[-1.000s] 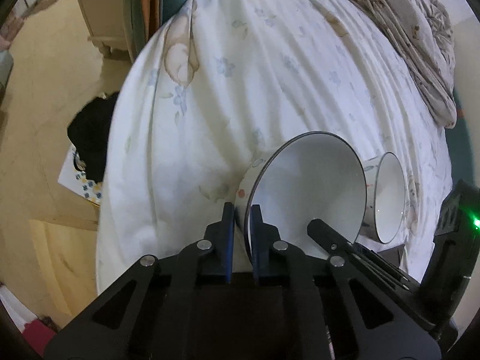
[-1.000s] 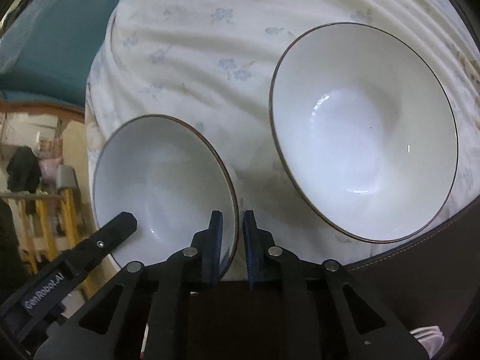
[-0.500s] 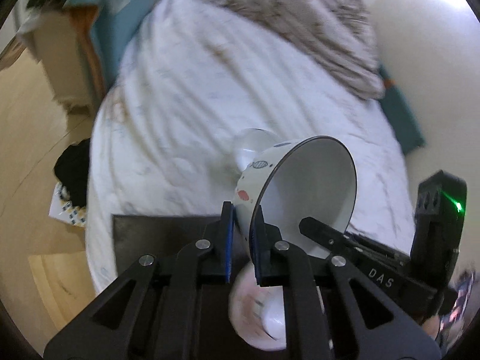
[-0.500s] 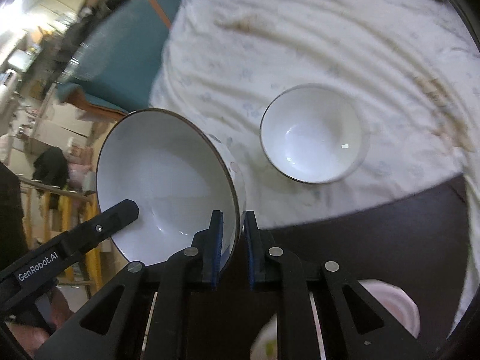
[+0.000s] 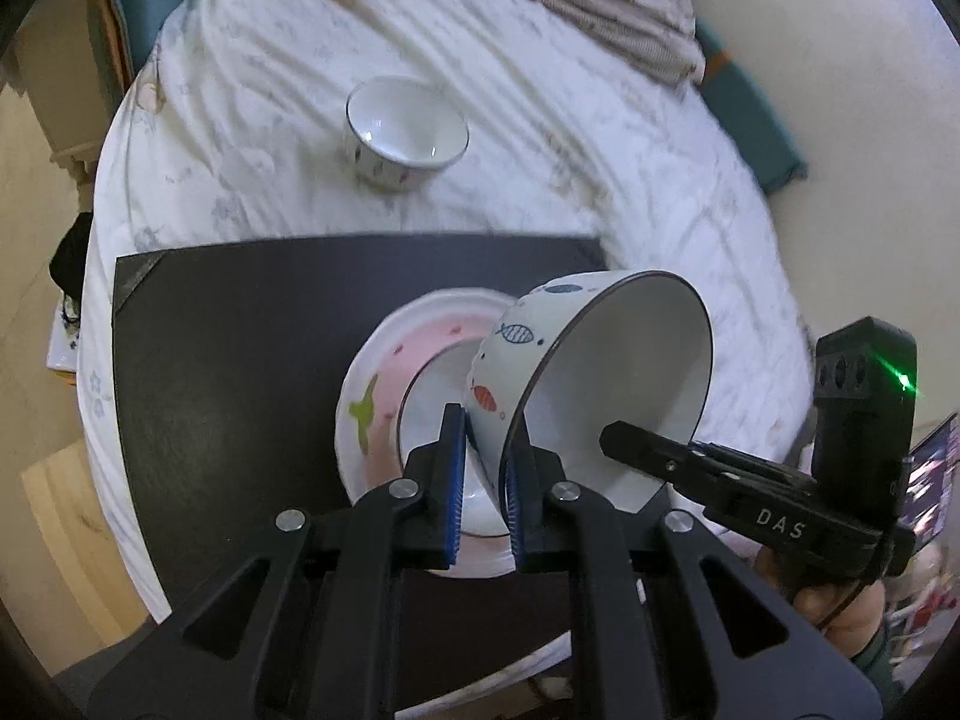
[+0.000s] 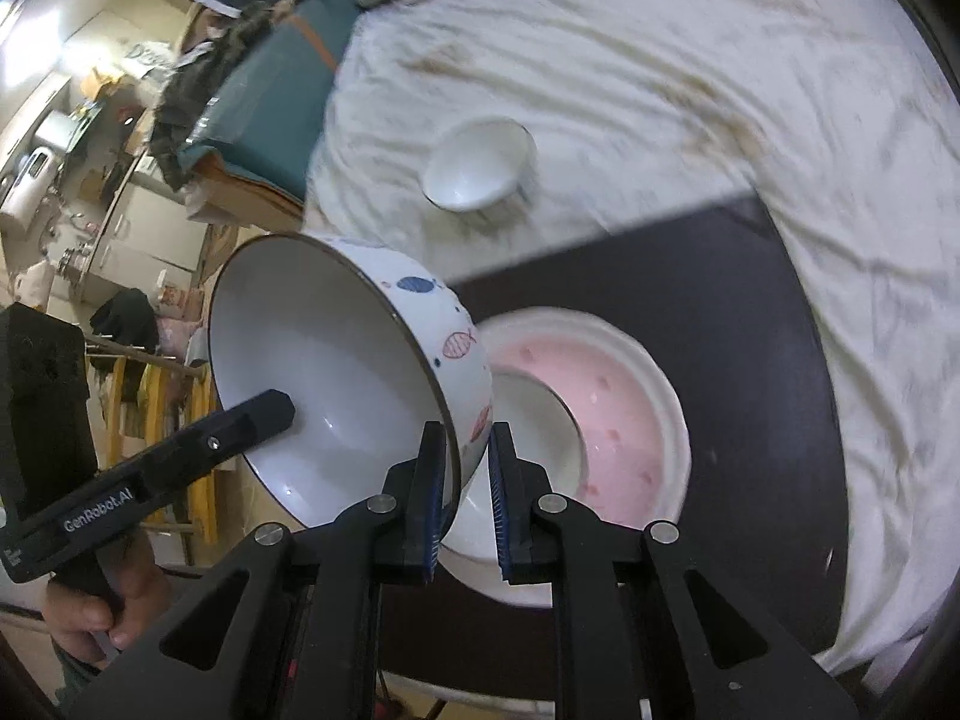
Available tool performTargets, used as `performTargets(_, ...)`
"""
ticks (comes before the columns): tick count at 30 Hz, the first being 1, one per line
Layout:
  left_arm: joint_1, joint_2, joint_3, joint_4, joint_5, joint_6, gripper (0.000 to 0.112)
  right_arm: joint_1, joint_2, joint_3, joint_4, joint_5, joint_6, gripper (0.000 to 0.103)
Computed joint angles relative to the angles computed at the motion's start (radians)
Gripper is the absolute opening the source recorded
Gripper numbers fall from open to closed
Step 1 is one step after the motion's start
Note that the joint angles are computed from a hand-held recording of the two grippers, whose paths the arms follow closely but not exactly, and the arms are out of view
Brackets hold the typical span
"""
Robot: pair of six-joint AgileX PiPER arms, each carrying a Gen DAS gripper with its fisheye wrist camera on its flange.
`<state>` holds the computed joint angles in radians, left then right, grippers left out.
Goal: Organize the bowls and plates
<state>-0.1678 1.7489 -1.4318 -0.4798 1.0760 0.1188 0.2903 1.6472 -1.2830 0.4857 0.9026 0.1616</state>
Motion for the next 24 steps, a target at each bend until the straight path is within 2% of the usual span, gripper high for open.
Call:
performTargets(4, -0.015, 0.022, 0.029, 0.029, -0.002, 0.000, 0.009, -0.033, -0.015, 0.142, 0.106, -0.057, -0.096, 0.015)
performTargets(6, -0.017, 0.026, 0.039, 0.019, 0.002, 0.012, 0.009, -0.022, -0.005, 0.139, 0.074, -0.059, -0.101, 0.015)
performTargets(11, -0.047, 0.020, 0.054, 0.058, -0.013, -0.013, 0.009, -0.063, 0.007, 0.172, 0.134, -0.046, -0.158, 0.015)
performTargets(24, -0.052, 0.040, 0.061, 0.098, -0.010, -0.047, 0.009, -0.032, 0.047, 0.130, 0.087, -0.022, -0.116, 0.019)
